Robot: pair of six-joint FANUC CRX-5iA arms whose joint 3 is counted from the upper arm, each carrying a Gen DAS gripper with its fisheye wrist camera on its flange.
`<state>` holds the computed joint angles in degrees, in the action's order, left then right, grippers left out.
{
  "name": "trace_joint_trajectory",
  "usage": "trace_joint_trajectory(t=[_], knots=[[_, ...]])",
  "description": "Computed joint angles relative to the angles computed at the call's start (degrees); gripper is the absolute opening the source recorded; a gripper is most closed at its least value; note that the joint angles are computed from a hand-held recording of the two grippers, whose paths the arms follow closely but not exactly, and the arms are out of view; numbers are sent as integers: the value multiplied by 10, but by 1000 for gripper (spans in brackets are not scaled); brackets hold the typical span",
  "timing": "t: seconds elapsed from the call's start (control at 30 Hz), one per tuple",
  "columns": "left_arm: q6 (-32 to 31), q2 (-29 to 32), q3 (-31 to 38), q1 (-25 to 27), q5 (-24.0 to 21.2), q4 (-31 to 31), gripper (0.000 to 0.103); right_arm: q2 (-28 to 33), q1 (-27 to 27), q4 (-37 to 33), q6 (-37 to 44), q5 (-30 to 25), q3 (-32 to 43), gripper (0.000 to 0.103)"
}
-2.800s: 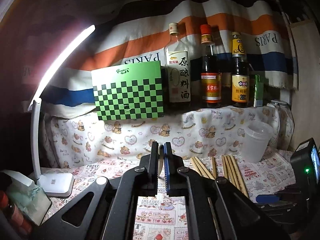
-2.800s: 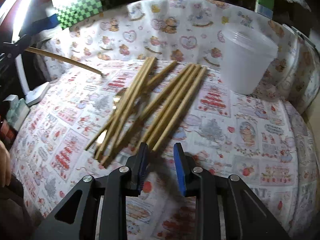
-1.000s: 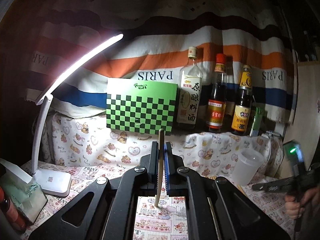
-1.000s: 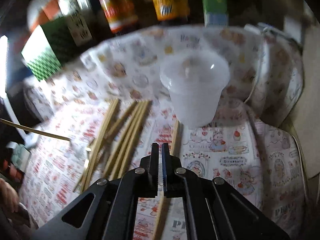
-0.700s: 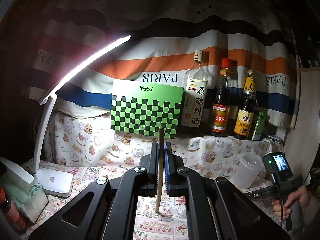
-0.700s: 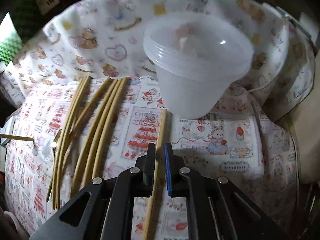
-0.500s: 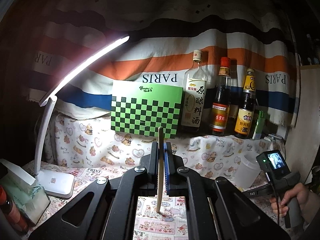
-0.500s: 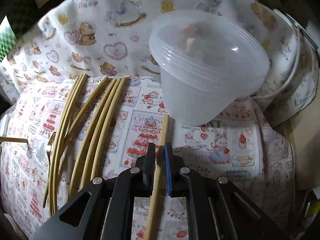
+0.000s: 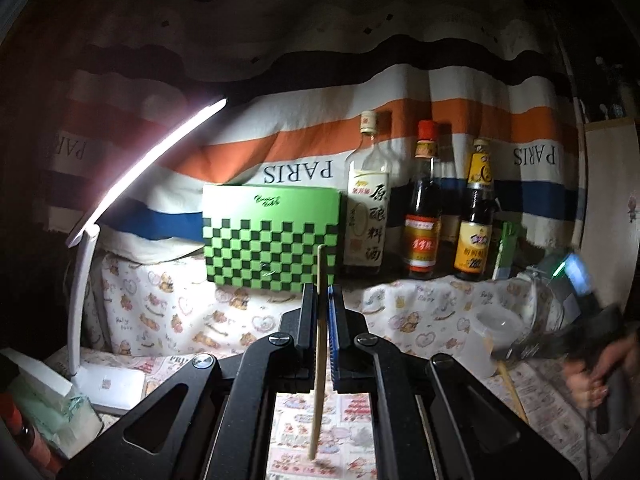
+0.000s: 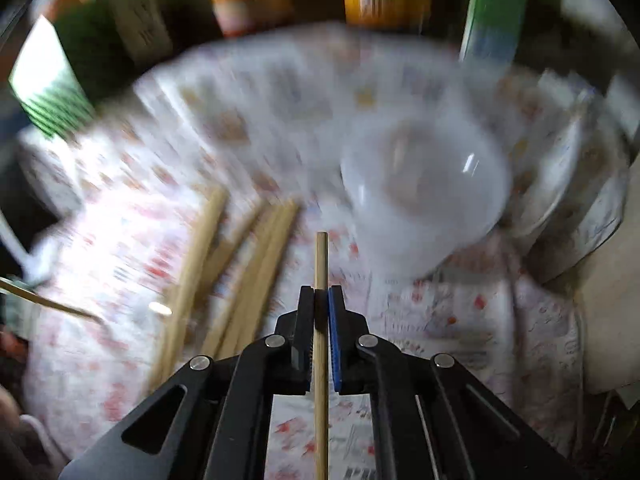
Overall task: Organize utensils
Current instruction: 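Lift the held chopsticks upright with both tools off the pile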
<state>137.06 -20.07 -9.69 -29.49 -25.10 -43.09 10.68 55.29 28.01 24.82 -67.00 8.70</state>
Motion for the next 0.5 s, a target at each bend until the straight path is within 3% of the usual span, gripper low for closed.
trace_joint_trajectory(t=[0.13, 0.23, 0.37, 0.5], knots=[[-88, 23, 23, 23, 13, 104, 4, -80, 31, 128, -105, 72, -62, 8], [-137, 41, 44, 26, 17, 158, 4, -124, 52, 264, -205, 66, -111, 8], [-311, 61, 34, 53, 68, 364, 4, -149, 59, 419, -308, 44, -149, 8], [-420, 90, 24, 49, 120, 535, 4, -182, 36, 597, -446, 39, -228, 8]])
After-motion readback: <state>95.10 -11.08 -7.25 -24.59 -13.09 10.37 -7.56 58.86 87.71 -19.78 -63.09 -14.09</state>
